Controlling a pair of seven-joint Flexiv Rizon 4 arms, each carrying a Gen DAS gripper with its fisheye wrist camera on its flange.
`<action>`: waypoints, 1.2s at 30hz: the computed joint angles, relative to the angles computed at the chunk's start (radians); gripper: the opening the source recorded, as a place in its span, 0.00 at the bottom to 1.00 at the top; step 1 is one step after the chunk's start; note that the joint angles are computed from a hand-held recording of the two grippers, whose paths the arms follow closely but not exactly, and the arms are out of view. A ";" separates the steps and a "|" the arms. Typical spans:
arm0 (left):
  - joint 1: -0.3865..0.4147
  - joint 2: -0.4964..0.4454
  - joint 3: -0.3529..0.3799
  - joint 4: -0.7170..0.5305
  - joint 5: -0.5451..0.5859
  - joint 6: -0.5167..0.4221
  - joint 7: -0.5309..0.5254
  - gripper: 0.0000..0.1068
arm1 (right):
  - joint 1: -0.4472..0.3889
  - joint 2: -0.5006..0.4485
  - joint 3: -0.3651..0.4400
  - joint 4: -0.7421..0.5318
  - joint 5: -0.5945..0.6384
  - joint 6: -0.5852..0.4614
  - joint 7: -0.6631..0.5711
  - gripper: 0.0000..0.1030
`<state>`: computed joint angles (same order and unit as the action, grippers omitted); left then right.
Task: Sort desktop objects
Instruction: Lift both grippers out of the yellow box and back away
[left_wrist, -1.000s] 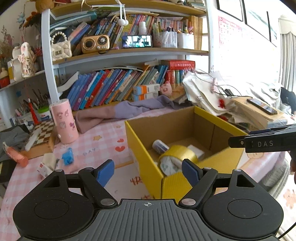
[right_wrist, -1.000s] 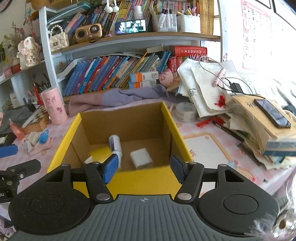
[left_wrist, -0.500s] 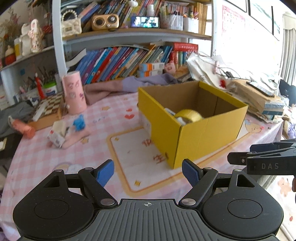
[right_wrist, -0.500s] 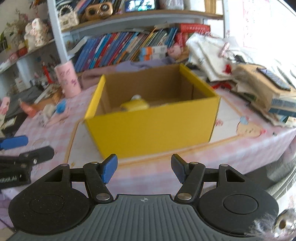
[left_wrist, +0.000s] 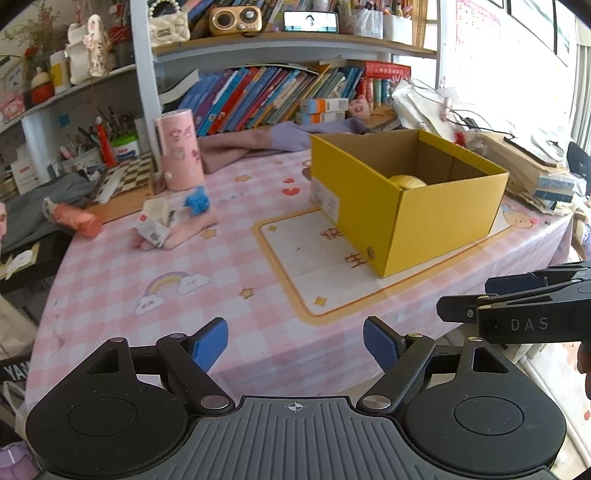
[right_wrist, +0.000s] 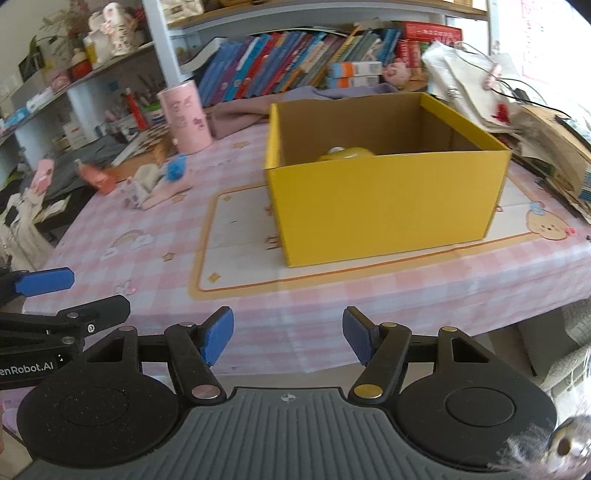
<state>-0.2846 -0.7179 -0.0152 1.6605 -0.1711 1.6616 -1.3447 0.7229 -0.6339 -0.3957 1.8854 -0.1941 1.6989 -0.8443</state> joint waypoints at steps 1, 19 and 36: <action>0.003 0.005 0.001 0.009 0.001 0.005 -0.001 0.78 | -0.001 -0.002 0.007 -0.006 -0.003 -0.003 -0.002 0.61; 0.013 0.058 0.062 0.123 -0.032 0.085 -0.056 0.83 | -0.022 -0.041 0.101 -0.102 -0.085 -0.027 -0.067 0.64; 0.038 0.050 0.050 0.125 -0.068 0.123 -0.088 0.83 | -0.025 -0.073 0.115 -0.160 -0.145 -0.029 -0.161 0.66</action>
<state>-0.2465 -0.6675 0.0347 1.7851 -0.2392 1.7849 -1.4328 0.6981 -0.7071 -0.2808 1.7251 -0.3395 1.6701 -1.0057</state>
